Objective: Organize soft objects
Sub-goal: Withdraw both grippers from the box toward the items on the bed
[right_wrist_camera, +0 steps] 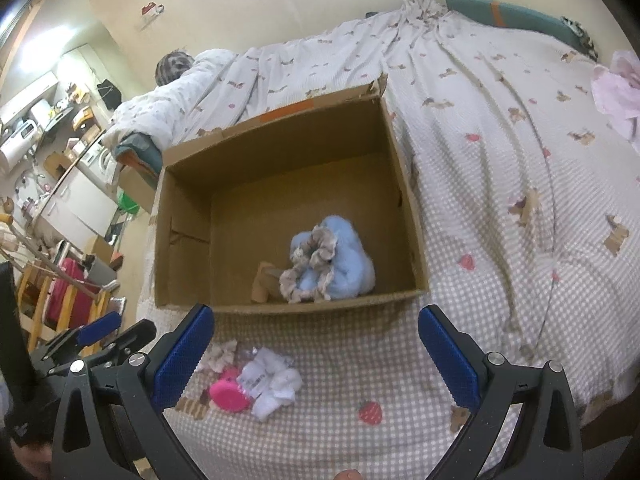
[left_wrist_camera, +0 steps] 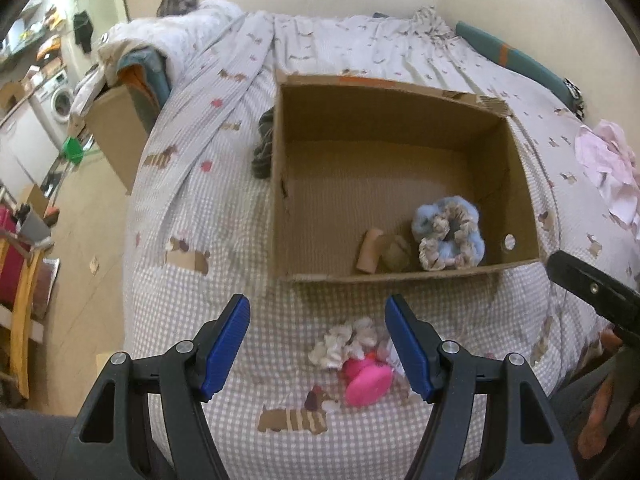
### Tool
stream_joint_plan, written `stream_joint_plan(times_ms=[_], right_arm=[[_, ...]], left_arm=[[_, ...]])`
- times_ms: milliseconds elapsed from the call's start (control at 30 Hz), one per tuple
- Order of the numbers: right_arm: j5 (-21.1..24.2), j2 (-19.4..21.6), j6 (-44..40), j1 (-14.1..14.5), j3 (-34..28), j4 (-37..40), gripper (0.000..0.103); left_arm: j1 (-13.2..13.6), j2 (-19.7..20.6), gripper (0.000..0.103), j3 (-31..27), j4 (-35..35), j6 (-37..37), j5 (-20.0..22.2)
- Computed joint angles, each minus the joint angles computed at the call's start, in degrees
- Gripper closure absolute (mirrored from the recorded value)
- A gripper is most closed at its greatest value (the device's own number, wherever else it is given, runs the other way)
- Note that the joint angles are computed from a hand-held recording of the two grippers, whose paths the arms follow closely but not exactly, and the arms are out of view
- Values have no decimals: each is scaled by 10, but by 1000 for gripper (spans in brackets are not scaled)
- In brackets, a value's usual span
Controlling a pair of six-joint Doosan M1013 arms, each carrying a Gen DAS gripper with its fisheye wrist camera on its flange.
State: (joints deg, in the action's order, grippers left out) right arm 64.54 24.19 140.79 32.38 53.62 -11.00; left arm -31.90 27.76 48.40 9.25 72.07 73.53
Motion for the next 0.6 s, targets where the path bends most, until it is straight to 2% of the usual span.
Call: stream_joint_plan(times_ms=[167,267,500,600], right_arm=[[-2,-5,-13,-6,14,51,0],[6,-6,-18,-11,20,74,0],[27,7,-49,-30,23,197,0],[30,20,-70,-36,18,251,20]], left_arm=[[17,4,36,2,-23,-40,44],[27,1,36,10,-27,-67,52],[35,0,36,16,-29,-105,68],[35,1,36,16,-30,-101,69]])
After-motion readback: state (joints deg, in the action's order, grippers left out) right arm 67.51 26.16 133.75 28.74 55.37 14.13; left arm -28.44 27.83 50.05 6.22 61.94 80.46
